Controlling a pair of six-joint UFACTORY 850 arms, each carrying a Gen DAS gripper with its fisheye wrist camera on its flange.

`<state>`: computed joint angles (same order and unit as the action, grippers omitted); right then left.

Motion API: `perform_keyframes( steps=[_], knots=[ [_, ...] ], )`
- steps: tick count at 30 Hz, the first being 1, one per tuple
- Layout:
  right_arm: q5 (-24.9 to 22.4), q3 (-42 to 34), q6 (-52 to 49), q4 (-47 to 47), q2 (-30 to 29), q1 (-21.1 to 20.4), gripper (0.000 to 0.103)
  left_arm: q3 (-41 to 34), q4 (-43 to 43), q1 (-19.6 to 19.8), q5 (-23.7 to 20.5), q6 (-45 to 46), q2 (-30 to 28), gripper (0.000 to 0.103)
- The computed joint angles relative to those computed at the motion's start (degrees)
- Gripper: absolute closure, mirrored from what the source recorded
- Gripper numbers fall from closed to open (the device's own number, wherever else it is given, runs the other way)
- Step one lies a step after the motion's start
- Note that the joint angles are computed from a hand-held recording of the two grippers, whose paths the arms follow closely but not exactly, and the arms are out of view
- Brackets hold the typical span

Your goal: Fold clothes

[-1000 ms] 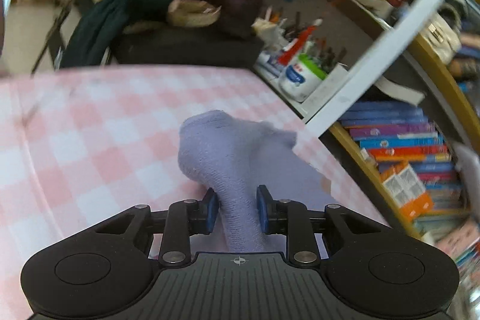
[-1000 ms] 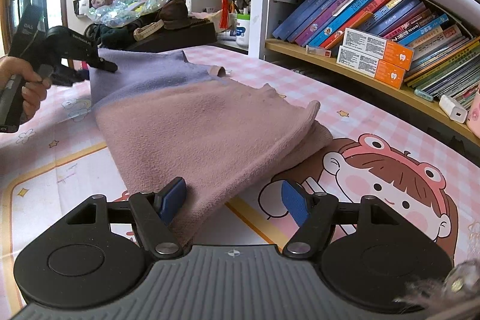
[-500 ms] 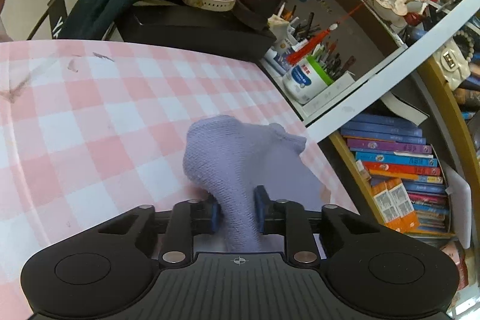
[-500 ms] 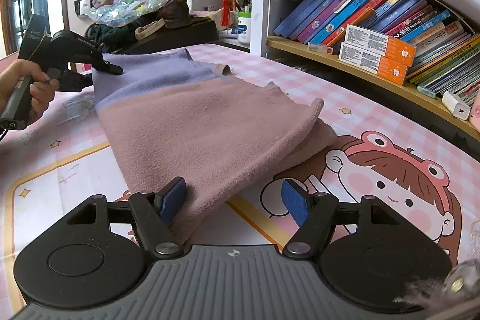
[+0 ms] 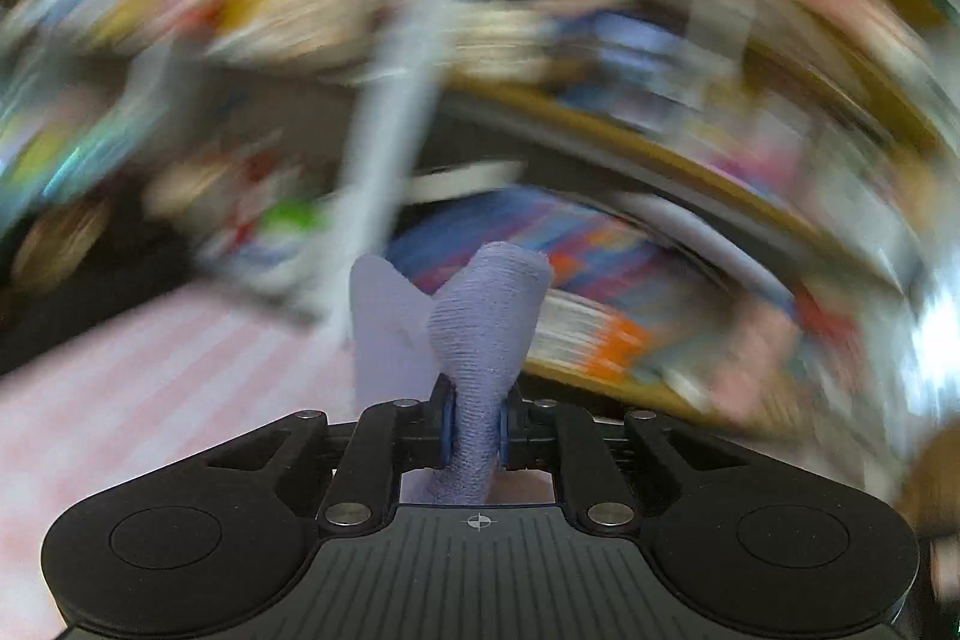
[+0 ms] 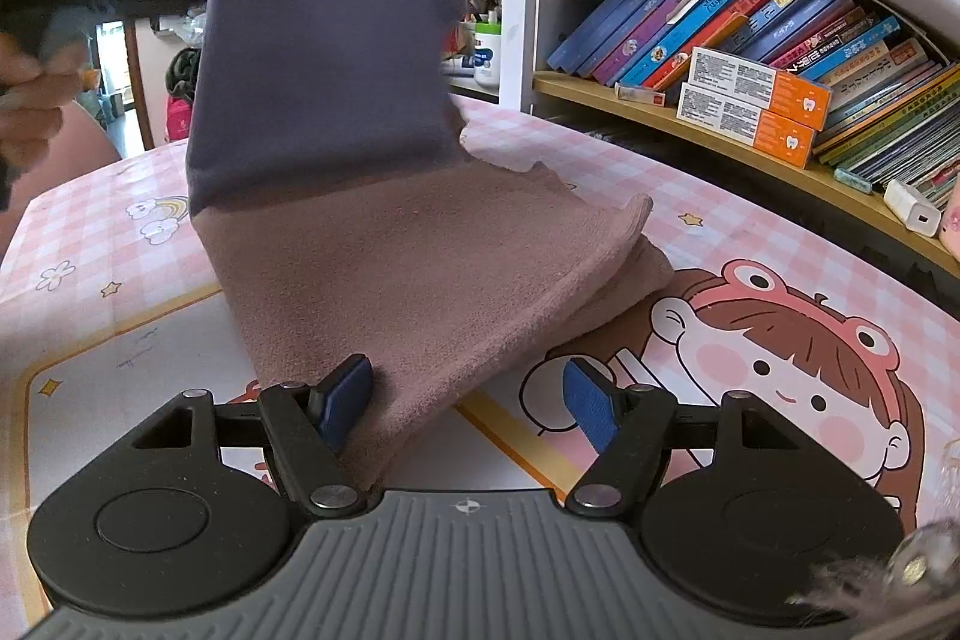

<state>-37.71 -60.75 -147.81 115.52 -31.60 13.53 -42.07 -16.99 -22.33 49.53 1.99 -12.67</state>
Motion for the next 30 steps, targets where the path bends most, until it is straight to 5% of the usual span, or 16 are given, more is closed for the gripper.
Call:
perform_keyframes(
  steps=[2, 6, 9, 13, 15, 19, 27, 30],
  knots=[
    [0.18, -0.15, 0.67, -0.78, 0.01, -0.06, 0.034, -1.27, 2.29, -3.16, -3.55, 10.82, -1.25, 0.089],
    [-0.39, -1.24, 5.78, -4.82, -0.57, -0.74, 0.034, -5.94, 0.01, -6.76, -18.27, 26.44, -5.59, 0.085],
    [-1.32, -2.65, 12.01, -9.0, -1.45, -1.52, 0.035, -7.2, -7.28, -8.16, -19.82, 34.93, -7.87, 0.082],
    [-2.9, -3.44, 16.49, -11.65, -2.15, -2.34, 0.034, -7.07, -7.7, -8.63, -19.67, 35.01, -7.49, 0.072],
    [-3.72, -3.18, 17.07, -11.95, -2.1, -2.78, 0.034, -6.18, -6.34, -8.81, -19.36, 33.67, -6.67, 0.066],
    [-6.28, -2.38, 18.98, -13.85, -1.8, -4.63, 0.033, -3.87, 5.27, -7.63, -20.79, 22.54, -4.96, 0.035],
    [-11.8, -0.21, 21.33, -12.18, -0.94, -8.19, 0.031, 2.7, 26.97, -4.15, -16.46, 0.89, 0.99, 0.033],
    [-14.71, 0.42, 25.67, -9.91, -1.41, -9.28, 0.031, 4.86, 27.74, -1.7, -11.75, -0.17, 3.75, 0.026]
  ],
)
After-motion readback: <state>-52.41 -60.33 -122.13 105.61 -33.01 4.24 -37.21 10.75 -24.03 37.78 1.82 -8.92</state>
